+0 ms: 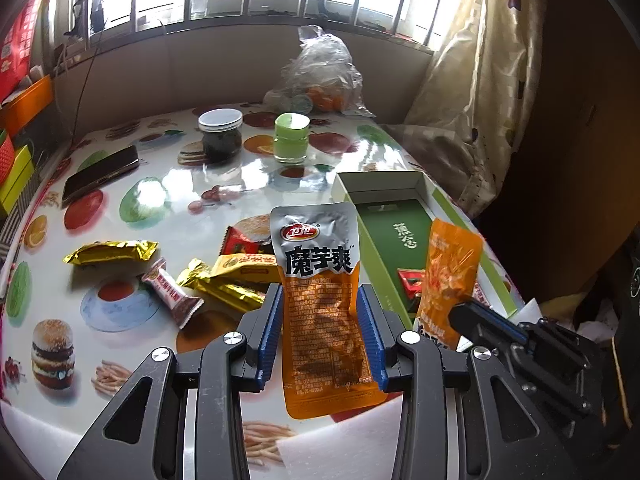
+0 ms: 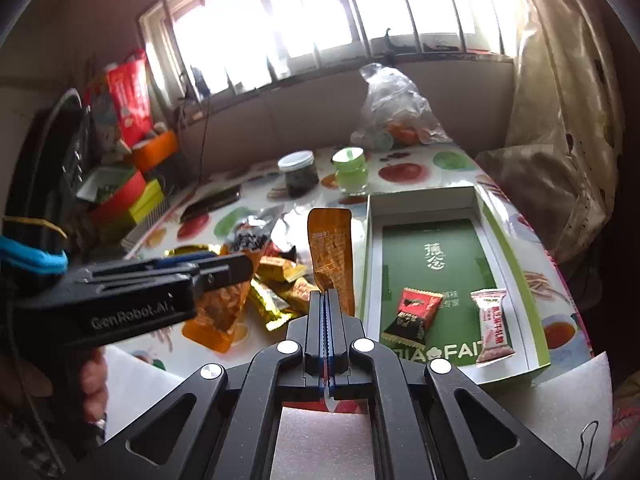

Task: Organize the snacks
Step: 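Lower both orange pouches over the green box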

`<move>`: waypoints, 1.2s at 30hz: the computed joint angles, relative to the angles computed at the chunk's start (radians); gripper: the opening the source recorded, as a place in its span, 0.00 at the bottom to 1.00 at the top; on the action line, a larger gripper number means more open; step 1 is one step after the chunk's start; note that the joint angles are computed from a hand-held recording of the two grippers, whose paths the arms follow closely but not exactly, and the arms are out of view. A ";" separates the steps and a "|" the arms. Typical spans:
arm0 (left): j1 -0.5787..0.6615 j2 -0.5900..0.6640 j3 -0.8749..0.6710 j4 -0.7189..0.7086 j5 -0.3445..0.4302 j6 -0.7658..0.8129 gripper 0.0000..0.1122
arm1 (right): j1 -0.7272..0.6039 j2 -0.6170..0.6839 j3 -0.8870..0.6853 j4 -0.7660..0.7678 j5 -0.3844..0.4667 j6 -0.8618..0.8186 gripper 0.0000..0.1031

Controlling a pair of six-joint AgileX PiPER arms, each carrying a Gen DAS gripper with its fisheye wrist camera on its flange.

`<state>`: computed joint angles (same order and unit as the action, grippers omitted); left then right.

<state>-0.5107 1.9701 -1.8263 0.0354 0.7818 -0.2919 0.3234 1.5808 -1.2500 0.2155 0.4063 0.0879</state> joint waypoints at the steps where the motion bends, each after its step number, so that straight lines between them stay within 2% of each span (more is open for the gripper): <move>1: -0.003 0.004 -0.008 -0.001 0.003 0.004 0.34 | -0.007 -0.007 0.003 0.019 -0.002 -0.013 0.02; 5: -0.011 0.026 -0.056 -0.024 0.021 0.023 0.34 | -0.029 -0.037 0.003 0.053 -0.006 -0.043 0.02; 14: -0.039 0.115 -0.217 -0.055 0.076 0.055 0.35 | -0.088 -0.065 0.004 -0.031 0.000 0.037 0.02; 25: -0.062 0.299 -0.482 -0.155 0.210 0.122 0.35 | -0.151 -0.009 0.001 -0.064 0.031 0.083 0.02; 36: -0.078 0.483 -0.776 -0.168 0.370 0.114 0.35 | -0.203 0.060 -0.023 0.010 0.022 0.020 0.02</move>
<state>-0.5891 2.4533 -2.6028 -0.1322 1.1520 -0.1777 0.1209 1.6404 -1.2727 0.2257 0.4287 0.1078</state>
